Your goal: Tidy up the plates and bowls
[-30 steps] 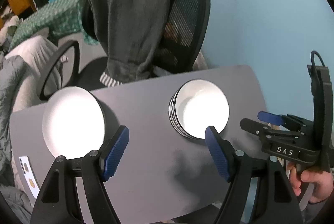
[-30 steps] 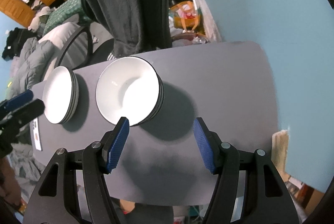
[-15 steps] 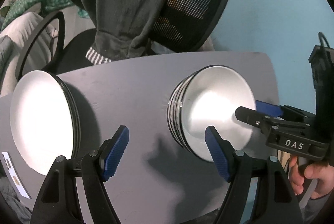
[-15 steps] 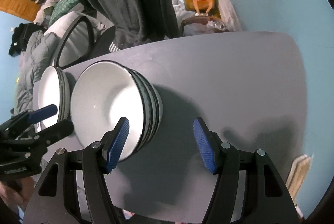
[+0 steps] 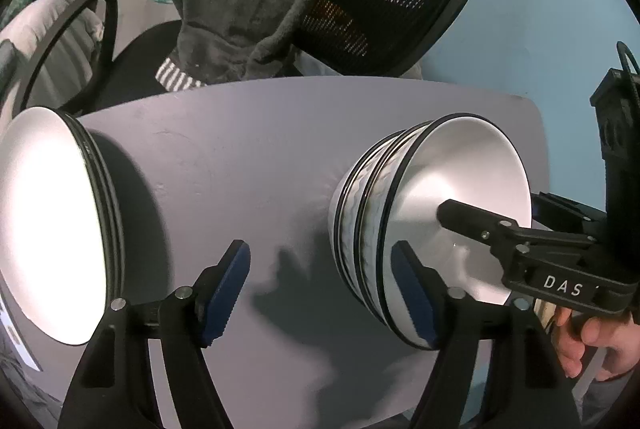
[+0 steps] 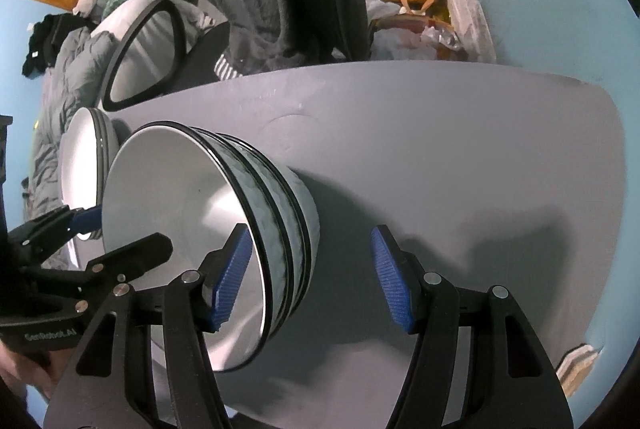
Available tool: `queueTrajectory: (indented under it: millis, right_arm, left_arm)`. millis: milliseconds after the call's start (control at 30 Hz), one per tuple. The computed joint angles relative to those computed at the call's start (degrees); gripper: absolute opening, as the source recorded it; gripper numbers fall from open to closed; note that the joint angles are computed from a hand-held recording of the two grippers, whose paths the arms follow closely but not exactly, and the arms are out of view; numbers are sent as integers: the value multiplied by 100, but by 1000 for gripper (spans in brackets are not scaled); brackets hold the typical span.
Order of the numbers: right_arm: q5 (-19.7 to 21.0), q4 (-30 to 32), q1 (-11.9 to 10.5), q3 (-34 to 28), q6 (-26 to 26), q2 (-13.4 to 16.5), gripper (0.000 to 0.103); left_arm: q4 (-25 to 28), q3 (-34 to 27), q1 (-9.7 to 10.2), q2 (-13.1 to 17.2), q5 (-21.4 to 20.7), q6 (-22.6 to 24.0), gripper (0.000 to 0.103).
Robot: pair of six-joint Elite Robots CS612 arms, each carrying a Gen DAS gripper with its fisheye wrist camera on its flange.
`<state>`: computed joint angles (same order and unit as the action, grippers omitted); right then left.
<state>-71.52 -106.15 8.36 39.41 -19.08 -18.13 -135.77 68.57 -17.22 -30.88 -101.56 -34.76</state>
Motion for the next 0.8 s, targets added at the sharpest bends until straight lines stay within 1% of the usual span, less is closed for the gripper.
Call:
queueTrajectory:
  millis: [33, 167, 233, 300, 367, 400, 633, 700, 800]
  right_arm:
    - [4, 50, 4, -48, -20, 25, 63]
    - [122, 161, -9, -120, -99, 65, 62]
    - [194, 258, -15, -193, -138, 102, 56]
    - [337, 455, -30, -313, -197, 153, 42]
    - [416, 579, -30, -379, -267, 177, 37]
    - [361, 571, -18, -373, -322, 166, 36]
    - [105, 439, 49, -274, -291, 94, 35]
    - [84, 428, 56, -240, -250, 74, 32]
    - [188, 463, 47, -158, -161, 44, 27]
  left_arm:
    - [29, -21, 5, 17, -43, -25, 65]
    - [76, -87, 54, 88, -418, -82, 53]
    - [19, -102, 70, 110, -570, -132, 49]
    - [-49, -105, 85, 125, -733, -131, 41]
    - [-88, -122, 98, 146, -894, -101, 30]
    - [-100, -132, 104, 154, -984, -85, 28]
    - [86, -124, 84, 108, -831, 30, 26]
    - [139, -77, 85, 73, -772, 108, 26]
    - [114, 96, 106, -21, -771, 188, 25]
